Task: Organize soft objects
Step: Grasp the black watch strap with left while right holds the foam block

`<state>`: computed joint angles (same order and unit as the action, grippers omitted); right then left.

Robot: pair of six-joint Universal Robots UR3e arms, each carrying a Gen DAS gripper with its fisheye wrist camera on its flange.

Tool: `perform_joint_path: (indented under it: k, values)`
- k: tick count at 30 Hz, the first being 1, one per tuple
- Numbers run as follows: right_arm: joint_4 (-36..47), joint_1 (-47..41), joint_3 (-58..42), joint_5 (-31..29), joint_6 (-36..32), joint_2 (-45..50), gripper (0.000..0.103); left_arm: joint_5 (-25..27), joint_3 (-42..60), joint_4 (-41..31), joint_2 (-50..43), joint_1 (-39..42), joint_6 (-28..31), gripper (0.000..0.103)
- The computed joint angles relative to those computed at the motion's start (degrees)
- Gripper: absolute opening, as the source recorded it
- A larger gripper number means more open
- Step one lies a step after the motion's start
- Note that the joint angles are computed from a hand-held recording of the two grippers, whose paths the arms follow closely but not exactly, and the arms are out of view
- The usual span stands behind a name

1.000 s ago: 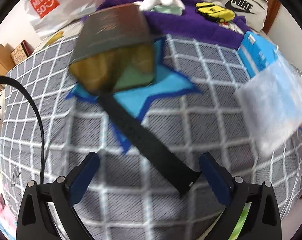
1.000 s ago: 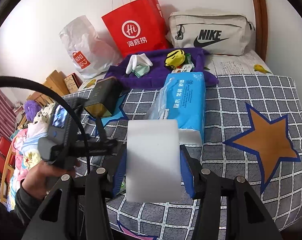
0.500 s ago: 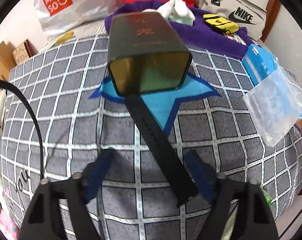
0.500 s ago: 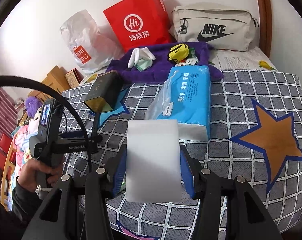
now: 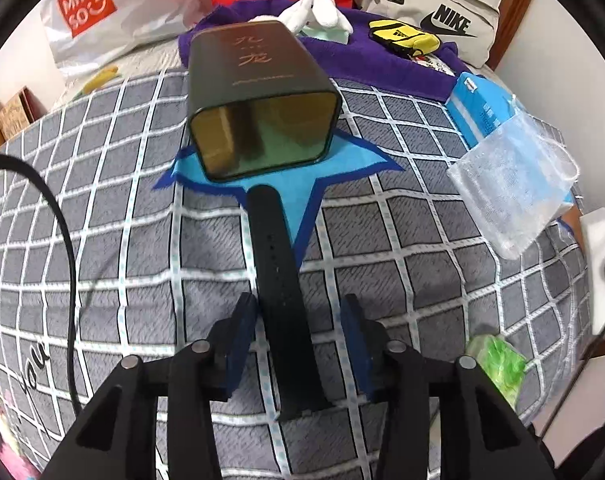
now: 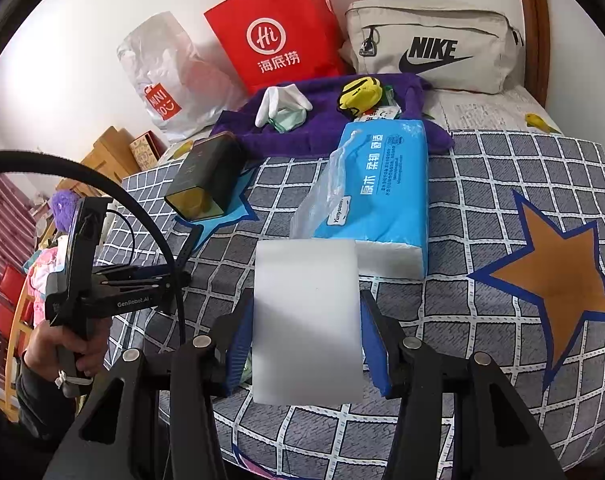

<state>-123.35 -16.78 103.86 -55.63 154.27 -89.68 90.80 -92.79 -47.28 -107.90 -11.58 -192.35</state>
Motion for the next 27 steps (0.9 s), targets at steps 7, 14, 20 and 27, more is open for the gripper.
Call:
perform_joint_path:
  k: [7, 14, 20, 27]
  values:
    - [-0.1, 0.7, 0.0, -0.2, -0.4, -0.6, 0.049, 4.9, 2.2, 0.9, -2.7, -2.1, 0.1, 0.022]
    - [-0.6, 0.9, -0.2, 0.7, -0.5, -2.0, 0.049, -2.4, -4.8, 3.8, 3.5, 2.5, 1.6, 0.02]
    - [-0.1, 2.5, -3.6, 0.0, 0.7, -1.7, 0.049, -4.5, -7.2, 4.6, 7.4, 4.3, 2.4, 0.02]
    - [-0.1, 4.4, -7.2, -1.1, 1.5, -0.3, 0.049, -8.0, -8.7, 4.5, 11.0, 5.9, 3.6, 0.02]
